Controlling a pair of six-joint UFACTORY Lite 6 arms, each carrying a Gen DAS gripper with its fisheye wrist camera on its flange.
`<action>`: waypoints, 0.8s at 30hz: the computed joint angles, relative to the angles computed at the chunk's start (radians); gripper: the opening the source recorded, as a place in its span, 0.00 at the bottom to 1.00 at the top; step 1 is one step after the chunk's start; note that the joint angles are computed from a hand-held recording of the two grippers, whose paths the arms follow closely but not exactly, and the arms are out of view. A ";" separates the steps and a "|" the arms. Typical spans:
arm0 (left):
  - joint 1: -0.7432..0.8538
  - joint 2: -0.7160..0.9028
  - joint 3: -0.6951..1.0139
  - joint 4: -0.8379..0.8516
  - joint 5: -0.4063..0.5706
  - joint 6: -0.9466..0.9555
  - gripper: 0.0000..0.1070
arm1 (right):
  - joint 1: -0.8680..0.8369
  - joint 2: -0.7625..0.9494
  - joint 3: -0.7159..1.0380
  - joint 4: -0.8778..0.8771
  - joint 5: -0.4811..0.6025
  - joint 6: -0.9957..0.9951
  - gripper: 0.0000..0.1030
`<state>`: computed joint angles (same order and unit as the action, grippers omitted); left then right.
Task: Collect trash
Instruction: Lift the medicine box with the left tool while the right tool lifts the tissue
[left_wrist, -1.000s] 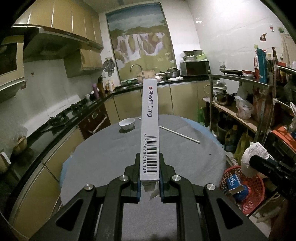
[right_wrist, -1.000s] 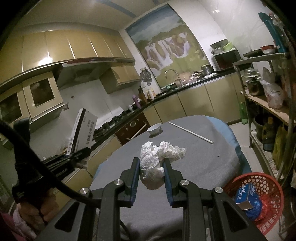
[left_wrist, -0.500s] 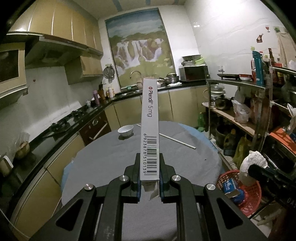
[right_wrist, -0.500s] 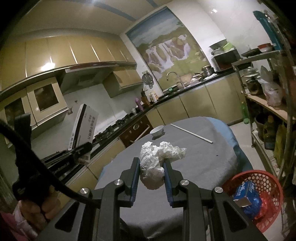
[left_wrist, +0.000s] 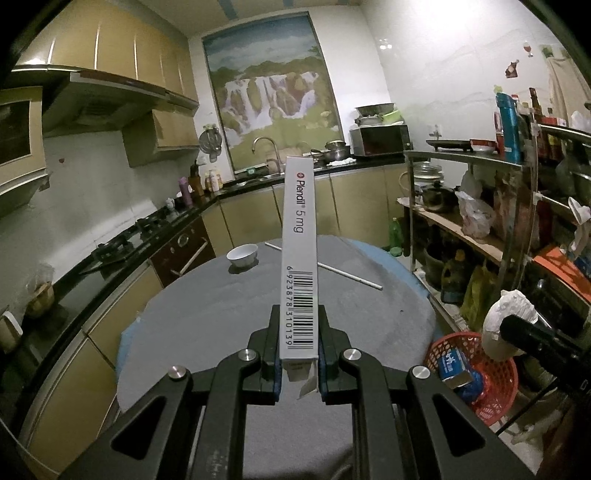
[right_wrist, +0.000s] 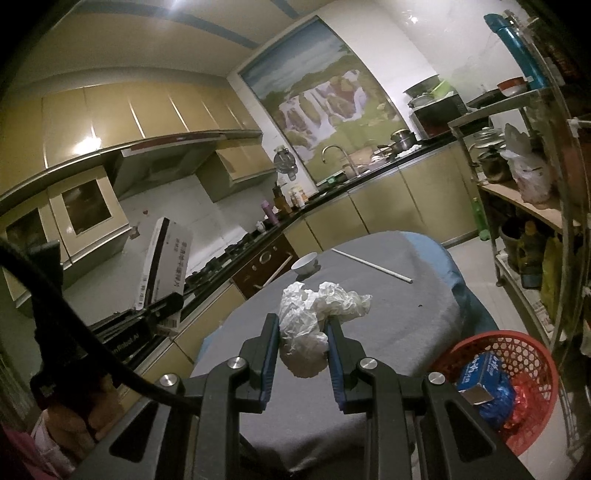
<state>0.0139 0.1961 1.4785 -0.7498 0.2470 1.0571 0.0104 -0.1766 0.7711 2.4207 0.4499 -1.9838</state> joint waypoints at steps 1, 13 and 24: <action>0.001 0.003 0.002 0.002 0.003 -0.002 0.14 | 0.003 -0.001 0.002 0.001 -0.005 0.001 0.26; -0.008 0.040 0.045 0.081 0.021 -0.078 0.14 | 0.007 -0.003 0.007 0.008 -0.024 0.003 0.26; -0.021 0.039 0.034 0.078 0.016 -0.059 0.14 | 0.000 -0.020 -0.013 0.024 -0.028 0.003 0.26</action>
<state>-0.0072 0.2348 1.5126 -0.6719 0.2629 0.9979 0.0104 -0.1964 0.7580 2.4450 0.4216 -1.9809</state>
